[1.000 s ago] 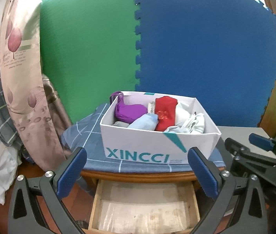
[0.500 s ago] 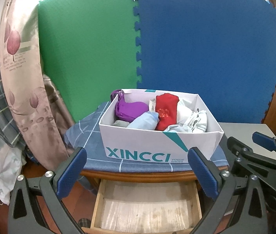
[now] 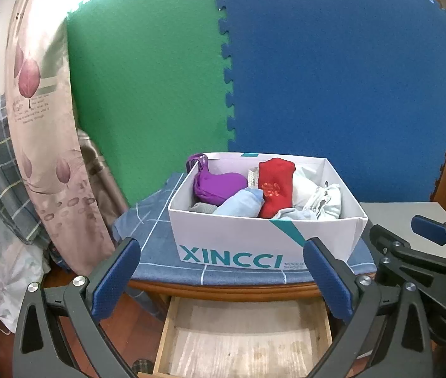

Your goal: Take underwear out of drawer

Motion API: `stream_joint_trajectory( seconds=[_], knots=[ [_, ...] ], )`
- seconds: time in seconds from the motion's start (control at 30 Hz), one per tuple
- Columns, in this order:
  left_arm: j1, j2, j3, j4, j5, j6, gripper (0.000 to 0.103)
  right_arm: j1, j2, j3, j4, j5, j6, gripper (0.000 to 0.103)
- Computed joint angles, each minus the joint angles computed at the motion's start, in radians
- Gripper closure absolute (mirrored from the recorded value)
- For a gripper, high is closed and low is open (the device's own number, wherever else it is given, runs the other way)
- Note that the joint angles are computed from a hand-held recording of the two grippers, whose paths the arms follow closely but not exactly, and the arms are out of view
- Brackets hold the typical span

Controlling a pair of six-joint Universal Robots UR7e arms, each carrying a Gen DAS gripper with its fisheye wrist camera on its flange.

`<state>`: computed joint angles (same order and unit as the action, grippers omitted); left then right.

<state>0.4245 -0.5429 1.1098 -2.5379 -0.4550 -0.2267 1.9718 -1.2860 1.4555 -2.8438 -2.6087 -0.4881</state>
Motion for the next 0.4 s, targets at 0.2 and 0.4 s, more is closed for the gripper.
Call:
stream_joint_trajectory(
  seconds=[0.2, 0.4],
  knots=[
    [0.000, -0.003, 0.005, 0.003, -0.007, -0.006, 0.000, -0.001, 0.000, -0.002, 0.005, 0.001, 0.002, 0.044],
    [0.002, -0.009, 0.009, 0.029, -0.010, -0.038, 0.000, 0.000, 0.002, -0.004, -0.002, 0.002, -0.004, 0.044]
  ],
)
